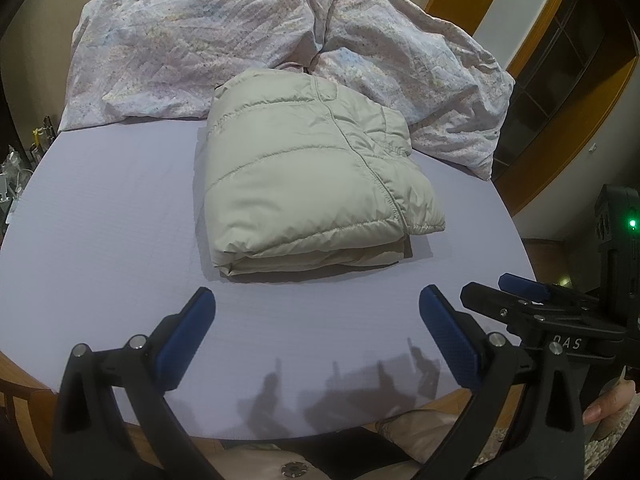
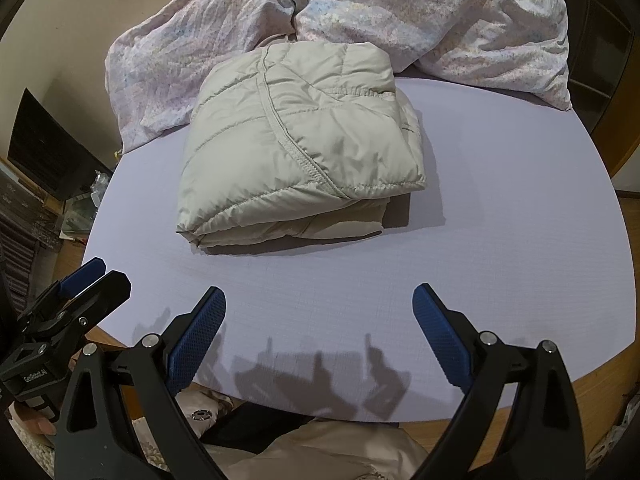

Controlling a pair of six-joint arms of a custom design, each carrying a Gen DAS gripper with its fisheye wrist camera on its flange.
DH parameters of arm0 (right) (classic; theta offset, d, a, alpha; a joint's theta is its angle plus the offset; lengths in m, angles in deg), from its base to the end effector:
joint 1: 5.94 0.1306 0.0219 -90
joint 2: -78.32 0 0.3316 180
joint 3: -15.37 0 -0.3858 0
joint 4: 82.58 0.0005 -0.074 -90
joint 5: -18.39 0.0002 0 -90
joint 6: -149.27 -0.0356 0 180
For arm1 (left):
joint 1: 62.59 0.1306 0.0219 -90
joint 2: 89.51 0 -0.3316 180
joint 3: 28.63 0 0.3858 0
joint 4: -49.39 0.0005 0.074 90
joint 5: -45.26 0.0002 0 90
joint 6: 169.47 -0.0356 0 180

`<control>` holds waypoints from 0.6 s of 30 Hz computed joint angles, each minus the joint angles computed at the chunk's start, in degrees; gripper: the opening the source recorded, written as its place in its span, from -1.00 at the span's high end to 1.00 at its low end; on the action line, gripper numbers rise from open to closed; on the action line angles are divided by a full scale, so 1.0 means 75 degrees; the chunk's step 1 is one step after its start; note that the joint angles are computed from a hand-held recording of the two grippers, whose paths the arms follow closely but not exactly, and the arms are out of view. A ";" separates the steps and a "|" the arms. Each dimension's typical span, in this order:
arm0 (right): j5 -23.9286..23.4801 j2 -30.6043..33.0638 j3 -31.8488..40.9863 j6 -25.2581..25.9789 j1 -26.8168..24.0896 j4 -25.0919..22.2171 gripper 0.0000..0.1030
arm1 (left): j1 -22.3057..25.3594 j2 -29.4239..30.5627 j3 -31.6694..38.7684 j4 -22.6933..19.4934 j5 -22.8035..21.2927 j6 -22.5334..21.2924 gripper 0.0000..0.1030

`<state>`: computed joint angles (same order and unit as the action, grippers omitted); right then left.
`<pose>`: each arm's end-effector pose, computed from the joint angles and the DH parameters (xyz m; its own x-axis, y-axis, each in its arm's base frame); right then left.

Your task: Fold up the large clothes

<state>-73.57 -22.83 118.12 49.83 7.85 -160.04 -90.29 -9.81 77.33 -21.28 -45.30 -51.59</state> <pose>0.3644 0.0902 0.5240 -0.8130 -0.0308 -0.5814 -0.1263 0.9841 0.1246 0.3424 -0.1799 0.5507 -0.7621 -0.1280 -0.6346 0.1157 0.9376 -0.3280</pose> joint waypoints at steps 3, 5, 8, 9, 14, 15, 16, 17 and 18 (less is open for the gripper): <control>-0.0002 0.0007 0.0008 -0.0002 0.0000 -0.0007 -0.87 | -0.0009 -0.0004 -0.0004 0.0009 -0.0017 0.0013 -0.96; 0.0000 0.0010 0.0012 -0.0002 0.0004 -0.0011 -0.87 | -0.0013 -0.0001 0.0000 0.0005 -0.0023 0.0026 -0.96; 0.0009 -0.0007 -0.0029 -0.0004 0.0016 0.0013 -0.87 | 0.0001 0.0008 0.0015 -0.0015 -0.0024 0.0034 -0.96; 0.0011 -0.0019 -0.0047 -0.0001 0.0021 0.0016 -0.87 | -0.0016 0.0009 0.0003 -0.0010 -0.0047 0.0052 -0.96; 0.0014 0.0009 -0.0004 -0.0023 0.0022 0.0001 -0.87 | -0.0067 0.0053 0.0010 -0.0045 -0.0116 0.0110 -0.96; 0.0011 0.0013 0.0003 -0.0018 0.0019 -0.0002 -0.87 | -0.0059 0.0059 0.0019 -0.0060 -0.0120 0.0103 -0.96; 0.0013 0.0012 0.0001 -0.0017 0.0021 -0.0003 -0.87 | -0.0052 0.0074 0.0037 -0.0073 -0.0124 0.0097 -0.96; 0.0009 0.0019 0.0013 -0.0012 0.0016 -0.0008 -0.87 | -0.0063 0.0079 0.0038 -0.0078 -0.0137 0.0108 -0.96; 0.0010 0.0006 -0.0007 -0.0018 0.0022 -0.0003 -0.87 | -0.0056 0.0081 0.0047 -0.0093 -0.0135 0.0105 -0.96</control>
<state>-73.49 -22.79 118.07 49.70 8.01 -160.06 -90.71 -9.20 77.69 -21.98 -46.32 -50.81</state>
